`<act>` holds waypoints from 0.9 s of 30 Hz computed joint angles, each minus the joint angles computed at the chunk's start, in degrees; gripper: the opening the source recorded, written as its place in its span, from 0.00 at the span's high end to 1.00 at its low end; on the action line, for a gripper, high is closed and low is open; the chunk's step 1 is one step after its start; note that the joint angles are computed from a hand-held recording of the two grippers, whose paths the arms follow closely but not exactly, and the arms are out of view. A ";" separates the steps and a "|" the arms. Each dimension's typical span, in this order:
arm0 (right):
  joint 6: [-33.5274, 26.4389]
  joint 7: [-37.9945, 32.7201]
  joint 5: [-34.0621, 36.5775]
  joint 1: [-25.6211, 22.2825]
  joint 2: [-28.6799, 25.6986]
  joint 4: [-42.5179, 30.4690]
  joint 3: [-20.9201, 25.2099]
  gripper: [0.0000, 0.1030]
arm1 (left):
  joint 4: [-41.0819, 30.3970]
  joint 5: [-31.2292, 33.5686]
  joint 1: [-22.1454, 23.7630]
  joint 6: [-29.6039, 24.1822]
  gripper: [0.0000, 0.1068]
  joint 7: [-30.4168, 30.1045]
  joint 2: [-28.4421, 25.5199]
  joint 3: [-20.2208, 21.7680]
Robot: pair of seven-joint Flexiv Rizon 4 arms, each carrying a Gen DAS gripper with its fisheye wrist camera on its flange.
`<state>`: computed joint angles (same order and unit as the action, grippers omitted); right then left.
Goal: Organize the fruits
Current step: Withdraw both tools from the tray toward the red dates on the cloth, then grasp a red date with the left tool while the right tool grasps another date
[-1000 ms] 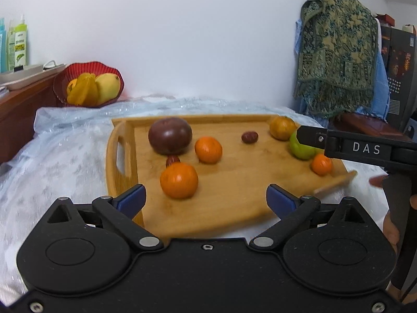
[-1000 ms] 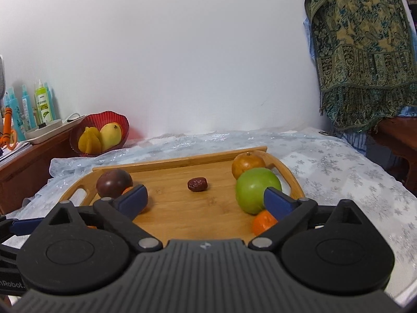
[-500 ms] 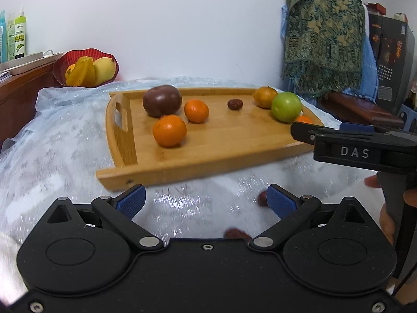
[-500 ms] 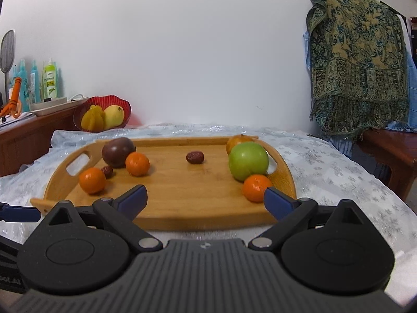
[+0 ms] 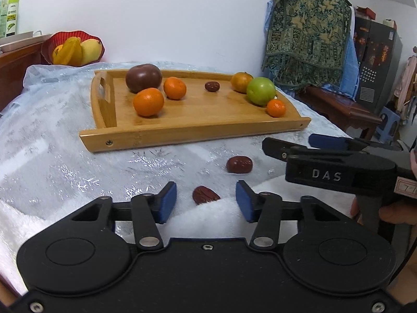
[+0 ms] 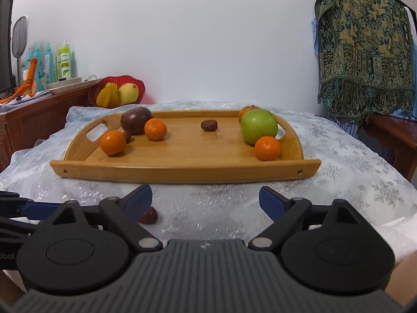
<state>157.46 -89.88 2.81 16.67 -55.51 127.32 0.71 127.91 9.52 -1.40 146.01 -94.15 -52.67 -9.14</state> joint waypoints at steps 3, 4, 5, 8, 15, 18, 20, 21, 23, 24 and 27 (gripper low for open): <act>-0.27 -0.13 -0.64 -0.08 0.02 0.41 0.08 0.16 | 0.21 0.12 -0.07 -0.57 0.61 0.00 0.07 -0.09; -0.31 -0.18 -0.95 -0.15 0.04 0.55 0.12 0.18 | 0.28 -0.10 -0.31 -0.56 0.61 0.10 0.09 0.02; -0.41 -0.24 -1.32 -0.25 0.07 0.63 0.13 0.20 | 0.35 -0.20 -0.46 -0.51 0.61 0.22 0.12 0.12; -0.24 -0.51 -1.99 -0.39 0.02 0.86 0.27 0.23 | 0.47 0.22 -0.22 -0.52 0.65 0.03 0.04 -0.16; -0.85 -0.10 -2.55 -0.83 0.12 0.85 0.62 0.25 | 0.47 1.50 2.05 -2.56 0.82 -2.60 0.94 -1.27; -1.12 -0.03 -2.71 -0.81 0.10 0.82 0.59 0.25 | 0.14 1.86 2.63 -4.50 0.82 -3.13 1.26 -1.70; -1.10 -0.09 -2.93 -0.83 0.06 0.79 0.59 0.25 | -0.15 1.13 1.59 -4.66 0.82 -2.55 1.34 -1.08; -1.13 -0.03 -3.20 -0.93 0.07 0.80 0.64 0.25 | -0.37 0.69 1.10 -4.83 0.82 -2.21 1.34 -0.82; -1.16 -0.01 -3.68 -1.06 0.05 0.84 0.73 0.25 | -0.87 0.29 0.87 -5.74 0.82 -1.99 1.39 -0.93; -1.12 -0.08 -3.77 -1.03 0.00 0.86 0.74 0.25 | -1.10 0.00 0.78 -6.18 0.82 -1.93 1.43 -0.96; -1.09 -0.25 -4.57 -1.20 -0.03 1.05 0.80 0.27 | -1.69 -1.11 0.07 -6.46 0.82 -1.62 1.42 -0.62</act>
